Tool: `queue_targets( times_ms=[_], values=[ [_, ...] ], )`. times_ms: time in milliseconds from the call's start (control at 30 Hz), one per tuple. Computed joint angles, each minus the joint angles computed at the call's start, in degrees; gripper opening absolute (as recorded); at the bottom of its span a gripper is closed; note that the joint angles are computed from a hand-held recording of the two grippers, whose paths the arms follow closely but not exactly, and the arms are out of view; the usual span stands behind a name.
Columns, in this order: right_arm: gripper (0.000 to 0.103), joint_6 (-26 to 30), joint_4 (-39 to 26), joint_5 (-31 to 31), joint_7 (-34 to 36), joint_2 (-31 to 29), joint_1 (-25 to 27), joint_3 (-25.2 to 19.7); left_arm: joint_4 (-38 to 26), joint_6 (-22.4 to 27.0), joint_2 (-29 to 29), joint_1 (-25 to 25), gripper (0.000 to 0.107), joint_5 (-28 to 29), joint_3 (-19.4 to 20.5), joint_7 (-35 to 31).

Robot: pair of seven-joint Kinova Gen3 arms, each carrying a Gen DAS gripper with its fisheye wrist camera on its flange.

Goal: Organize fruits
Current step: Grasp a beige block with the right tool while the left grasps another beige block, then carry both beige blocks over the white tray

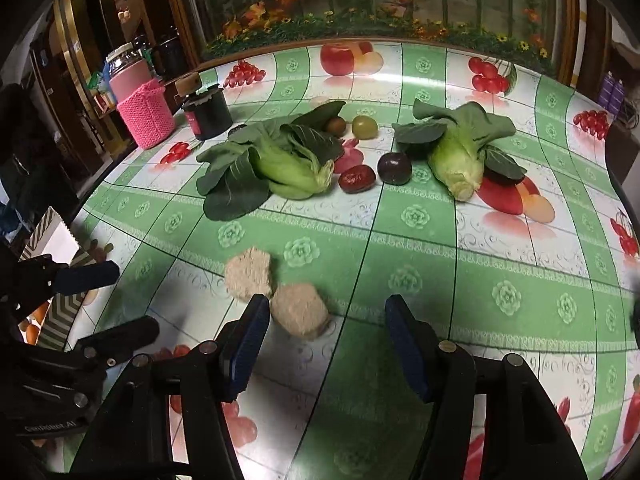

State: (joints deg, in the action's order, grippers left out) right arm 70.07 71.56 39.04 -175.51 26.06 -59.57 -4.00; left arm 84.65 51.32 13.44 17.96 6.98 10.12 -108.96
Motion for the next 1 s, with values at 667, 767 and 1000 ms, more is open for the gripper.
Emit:
queue_targets(
  times_ms=[667, 767, 1000],
  values=[
    [0.03, 2.5, 4.4, 0.3, -4.7, -3.5, -2.7, -1.8, -4.6, -0.3, 4.8, 4.1, 0.064, -0.6, 1.0, 2.2],
    [0.03, 3.4, 5.1, 0.8, -5.9, -3.3, -3.0, -2.6, -5.5, -0.3, 6.1, 4.5, 0.064, -0.5, 1.0, 3.1],
    [0.03, 3.8, 5.3, 2.3, -8.0, -3.2, -3.6, -3.1, -4.6, -2.5, 6.1, 2.9, 0.027, 1.7, 2.0, 0.0]
  ],
)
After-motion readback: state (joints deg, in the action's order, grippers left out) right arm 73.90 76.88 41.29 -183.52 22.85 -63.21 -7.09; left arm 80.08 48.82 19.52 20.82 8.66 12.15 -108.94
